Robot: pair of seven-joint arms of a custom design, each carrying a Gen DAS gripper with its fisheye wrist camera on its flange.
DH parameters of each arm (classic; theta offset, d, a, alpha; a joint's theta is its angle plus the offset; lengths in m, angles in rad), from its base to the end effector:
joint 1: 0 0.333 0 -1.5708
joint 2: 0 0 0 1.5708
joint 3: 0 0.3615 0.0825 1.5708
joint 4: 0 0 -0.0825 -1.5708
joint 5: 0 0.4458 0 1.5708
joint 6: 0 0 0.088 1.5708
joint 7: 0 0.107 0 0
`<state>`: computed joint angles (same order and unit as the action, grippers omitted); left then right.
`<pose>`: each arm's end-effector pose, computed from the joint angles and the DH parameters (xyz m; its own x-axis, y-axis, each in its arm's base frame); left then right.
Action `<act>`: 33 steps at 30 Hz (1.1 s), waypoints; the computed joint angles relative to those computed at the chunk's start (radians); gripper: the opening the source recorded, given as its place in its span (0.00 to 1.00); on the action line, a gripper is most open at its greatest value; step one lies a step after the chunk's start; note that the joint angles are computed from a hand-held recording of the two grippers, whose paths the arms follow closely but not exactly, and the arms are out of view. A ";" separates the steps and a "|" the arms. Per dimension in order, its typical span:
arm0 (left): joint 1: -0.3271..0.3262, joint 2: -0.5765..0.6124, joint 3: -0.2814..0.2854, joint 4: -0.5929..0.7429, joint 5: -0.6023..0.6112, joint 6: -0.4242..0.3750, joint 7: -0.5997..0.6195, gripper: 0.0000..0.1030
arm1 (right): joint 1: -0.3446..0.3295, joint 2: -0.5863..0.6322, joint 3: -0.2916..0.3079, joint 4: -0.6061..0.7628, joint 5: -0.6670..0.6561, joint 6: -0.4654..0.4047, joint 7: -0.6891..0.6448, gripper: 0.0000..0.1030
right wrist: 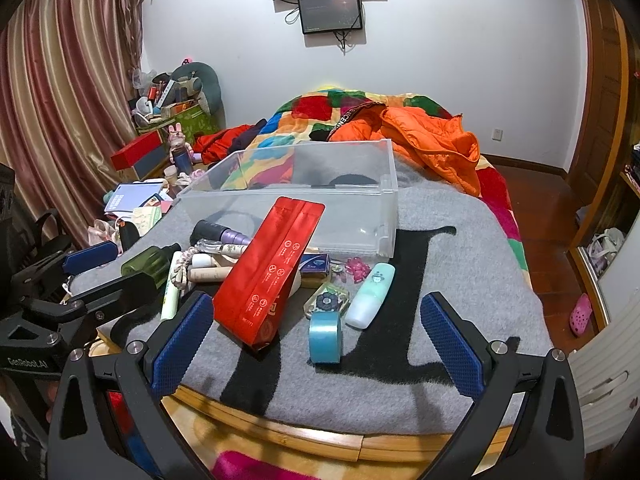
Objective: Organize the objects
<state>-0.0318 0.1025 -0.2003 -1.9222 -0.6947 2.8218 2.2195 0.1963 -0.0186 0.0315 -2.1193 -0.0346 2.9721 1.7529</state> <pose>0.6784 -0.1224 0.5413 -0.3603 -0.9180 0.1654 -0.6389 0.1137 -0.7608 0.6235 0.1471 0.5402 0.1266 -0.9860 -0.1086 -0.6528 -0.0004 -0.7576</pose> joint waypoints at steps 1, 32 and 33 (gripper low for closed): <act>0.001 0.000 -0.001 0.001 -0.002 -0.002 0.002 1.00 | 0.000 0.000 0.000 0.000 0.000 0.000 0.000 1.00; -0.004 -0.010 0.003 -0.006 -0.019 -0.010 0.005 1.00 | 0.002 -0.005 0.002 -0.003 0.005 -0.002 0.000 1.00; -0.005 -0.010 0.004 -0.006 -0.018 -0.009 0.003 1.00 | 0.002 -0.004 0.002 -0.003 0.005 -0.002 0.000 1.00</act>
